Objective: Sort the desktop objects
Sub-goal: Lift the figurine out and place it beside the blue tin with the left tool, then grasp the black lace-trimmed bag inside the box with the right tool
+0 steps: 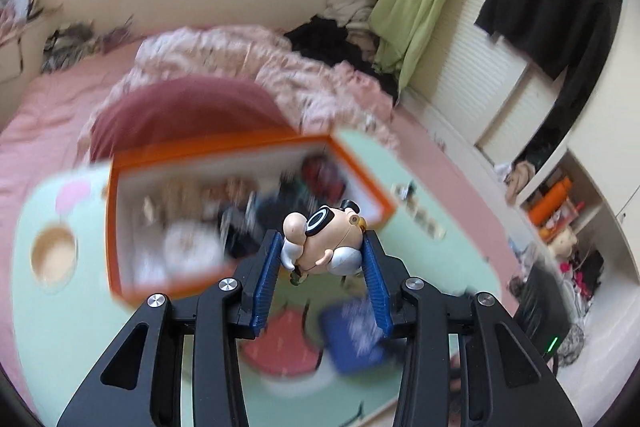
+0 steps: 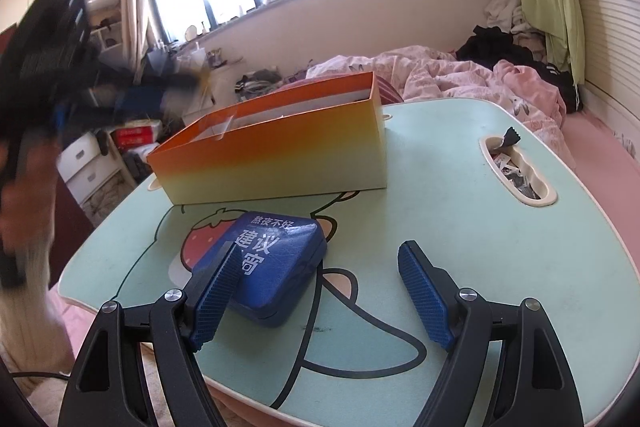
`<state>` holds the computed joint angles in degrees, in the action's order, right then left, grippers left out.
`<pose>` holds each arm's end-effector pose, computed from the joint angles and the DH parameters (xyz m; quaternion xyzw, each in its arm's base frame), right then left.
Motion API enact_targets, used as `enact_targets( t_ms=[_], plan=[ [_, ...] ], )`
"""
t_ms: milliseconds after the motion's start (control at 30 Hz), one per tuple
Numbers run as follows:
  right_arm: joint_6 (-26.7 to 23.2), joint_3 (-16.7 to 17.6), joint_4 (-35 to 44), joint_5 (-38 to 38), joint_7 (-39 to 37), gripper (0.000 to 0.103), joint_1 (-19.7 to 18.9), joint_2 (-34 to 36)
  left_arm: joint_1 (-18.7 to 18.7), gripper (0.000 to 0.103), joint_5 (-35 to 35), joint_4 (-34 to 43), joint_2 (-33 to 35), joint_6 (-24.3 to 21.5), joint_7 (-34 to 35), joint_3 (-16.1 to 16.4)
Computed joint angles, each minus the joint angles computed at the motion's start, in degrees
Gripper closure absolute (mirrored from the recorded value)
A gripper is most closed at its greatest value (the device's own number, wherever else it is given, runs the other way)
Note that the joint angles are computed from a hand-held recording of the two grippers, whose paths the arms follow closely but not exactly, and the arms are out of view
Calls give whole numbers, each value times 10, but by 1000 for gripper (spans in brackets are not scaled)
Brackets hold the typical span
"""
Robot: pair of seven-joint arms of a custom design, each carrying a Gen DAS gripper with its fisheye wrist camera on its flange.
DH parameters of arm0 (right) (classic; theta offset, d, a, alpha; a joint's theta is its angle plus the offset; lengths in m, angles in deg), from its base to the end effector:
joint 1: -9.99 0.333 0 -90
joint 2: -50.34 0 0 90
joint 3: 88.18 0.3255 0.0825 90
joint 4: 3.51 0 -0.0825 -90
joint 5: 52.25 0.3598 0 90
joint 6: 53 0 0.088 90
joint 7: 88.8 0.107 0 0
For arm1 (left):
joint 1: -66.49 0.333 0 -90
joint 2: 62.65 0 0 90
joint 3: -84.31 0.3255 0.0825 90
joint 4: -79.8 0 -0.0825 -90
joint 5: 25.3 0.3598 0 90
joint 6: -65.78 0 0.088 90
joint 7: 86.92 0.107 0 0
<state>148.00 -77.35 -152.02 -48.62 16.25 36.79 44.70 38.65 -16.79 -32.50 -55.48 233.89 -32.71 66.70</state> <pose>0.3762 0.2825 0.4454 -0.7119 0.5078 -0.1589 0.4583 0.4300 -0.4372 0.5390 -0.5470 0.7269 -0.4111 0.0589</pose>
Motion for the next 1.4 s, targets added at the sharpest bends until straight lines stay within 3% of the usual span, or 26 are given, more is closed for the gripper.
enact_targets(
  t_ms=[67, 100, 167, 200, 267, 300, 400, 467, 533, 600, 700, 767, 800, 933, 1033, 1100, 1167, 1200, 1233, 1267, 1333, 1400],
  plan=[
    [3, -8, -1, 8, -8, 22, 11, 0, 6, 61, -33, -21, 7, 11, 13, -10],
    [1, -30, 1, 30, -27, 22, 39, 1, 3, 61, -33, -22, 15, 4, 8, -8],
    [-1, -49, 3, 57, -50, 22, 67, 2, -17, 61, 14, -8, 34, -25, -29, 16],
    [0, -48, 3, 52, -47, 22, 65, 2, -39, 61, 68, 0, 43, -33, -87, 46],
    [-1, -50, 4, 59, -53, 22, 70, 2, -52, 61, 121, -2, 45, -26, -152, 65],
    [-1, -56, 5, 75, -66, 22, 80, 2, -47, 58, 124, -7, 45, -15, -163, 62],
    [-2, -65, 5, 80, -70, 22, 90, 2, -23, 32, 99, -39, 26, 34, -153, 42],
    [-2, -68, 5, 81, -71, 22, 93, 2, -40, 24, 156, -57, 4, 48, -206, 68],
    [-3, -58, 6, 81, -71, 21, 83, 2, -61, 22, 265, -68, -16, 28, -293, 93],
    [-3, -58, 6, 79, -70, 21, 82, 2, -63, 22, 324, -80, -31, -10, -328, 86],
    [-3, -70, 6, 86, -77, 21, 97, 2, -55, 22, 341, -87, -28, -62, -328, 55],
    [-4, -51, 6, 82, -72, 21, 76, 2, -69, 19, 436, -72, -19, -100, -396, 56],
    [-6, -28, 7, 89, -78, 21, 55, 1, -63, 15, 455, -56, -8, -131, -404, 40],
    [-15, -19, 13, 143, -128, 21, 59, -2, -46, 5, 475, -43, 9, -126, -431, 27],
    [-15, 13, 21, 172, -151, 21, 30, -11, -41, 0, 481, -43, 11, -125, -438, 25],
    [-27, -10, 42, 143, -134, 21, 43, -21, -41, 0, 483, -42, 12, -125, -440, 24],
    [-105, -79, 98, 127, -148, 23, 102, -23, -43, 0, 495, -41, 13, -126, -451, 23],
    [-182, -93, 148, 152, -182, 28, 115, -14, -43, 0, 498, -41, 13, -125, -453, 23],
    [-257, -104, 198, 142, -178, 42, 116, 1, -44, 0, 499, -40, 14, -127, -454, 22],
    [-327, -132, 248, 102, -139, 47, 135, 21, -44, 0, 500, -40, 14, -125, -455, 22],
    [-419, -131, 349, 113, -136, 58, 125, 82, -45, 0, 504, -41, 13, -125, -460, 22],
    [-526, -160, 448, 122, -132, 58, 142, 138, -44, 0, 507, -41, 13, -124, -461, 22]
  ],
)
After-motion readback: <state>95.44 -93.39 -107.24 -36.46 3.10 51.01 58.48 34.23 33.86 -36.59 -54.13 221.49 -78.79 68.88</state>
